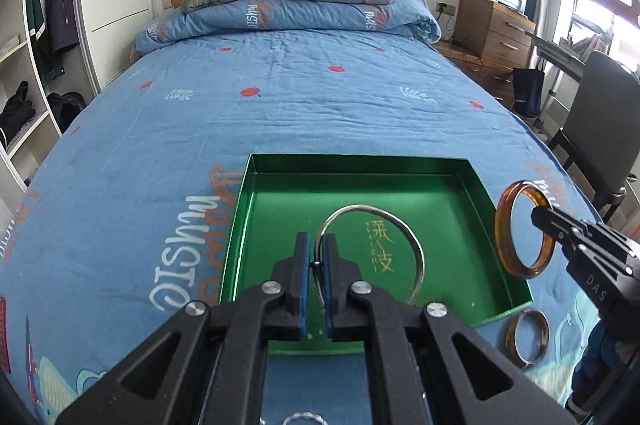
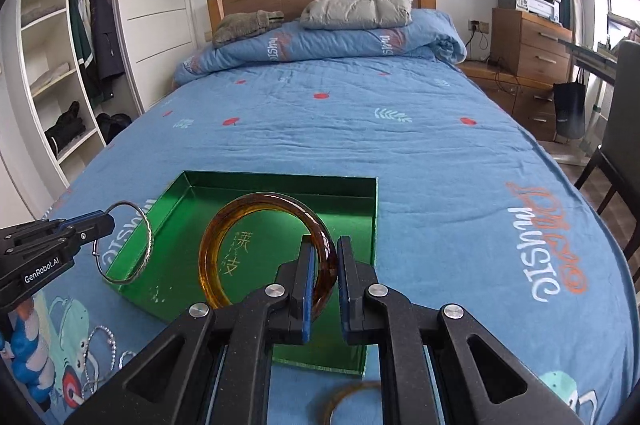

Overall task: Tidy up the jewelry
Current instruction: 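Carry both bangles into the green tray and open both tools, then lift both tools out of the tray and move back over the jewelry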

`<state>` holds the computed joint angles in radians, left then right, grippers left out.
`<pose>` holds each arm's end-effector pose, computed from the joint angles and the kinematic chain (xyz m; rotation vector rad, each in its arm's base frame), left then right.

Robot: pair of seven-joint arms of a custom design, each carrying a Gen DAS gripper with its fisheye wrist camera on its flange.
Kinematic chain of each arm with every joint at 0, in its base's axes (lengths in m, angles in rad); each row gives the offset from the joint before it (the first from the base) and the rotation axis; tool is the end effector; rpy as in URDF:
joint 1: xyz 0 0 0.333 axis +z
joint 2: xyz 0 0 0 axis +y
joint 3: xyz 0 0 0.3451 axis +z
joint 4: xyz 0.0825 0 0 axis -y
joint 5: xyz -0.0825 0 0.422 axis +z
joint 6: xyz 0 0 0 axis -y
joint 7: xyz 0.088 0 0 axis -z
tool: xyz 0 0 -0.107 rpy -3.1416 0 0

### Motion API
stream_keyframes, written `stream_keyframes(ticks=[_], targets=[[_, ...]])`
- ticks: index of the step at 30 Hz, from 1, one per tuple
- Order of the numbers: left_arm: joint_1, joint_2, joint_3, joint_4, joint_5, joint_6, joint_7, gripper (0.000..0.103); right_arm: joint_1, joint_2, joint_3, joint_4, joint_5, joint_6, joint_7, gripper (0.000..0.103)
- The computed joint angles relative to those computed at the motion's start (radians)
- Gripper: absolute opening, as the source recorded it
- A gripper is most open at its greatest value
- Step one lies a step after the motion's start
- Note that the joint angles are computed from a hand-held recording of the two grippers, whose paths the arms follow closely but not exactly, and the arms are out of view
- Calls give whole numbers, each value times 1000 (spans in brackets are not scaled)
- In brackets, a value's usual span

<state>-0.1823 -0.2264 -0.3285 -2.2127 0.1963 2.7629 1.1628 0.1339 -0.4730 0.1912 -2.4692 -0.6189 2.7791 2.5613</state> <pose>0.4806 -0.2935 0.5698 -1.5437 2.0455 -0.8762 0.4357 0.1839 0.5510 -1.5522 1.8093 -0.7686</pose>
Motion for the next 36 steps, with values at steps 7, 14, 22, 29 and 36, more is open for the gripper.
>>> stream_keyframes(ticks=[7, 14, 22, 29, 36], targets=[[-27, 210, 32, 170, 76, -83, -46, 5, 28, 218, -59, 115, 56, -17, -81, 10], [-85, 306, 98, 231, 76, -169, -52, 5, 71, 296, -103, 165, 128, -104, -190, 9], [-98, 316, 120, 237, 50, -155, -39, 7, 88, 309, -114, 190, 163, -145, -248, 11], [-70, 238, 116, 191, -105, -140, 79, 10, 96, 246, -109, 178, 192, -161, -265, 33], [-15, -9, 90, 46, -68, -72, 88, 11, 78, 7, -55, 98, 153, -157, -180, 47]])
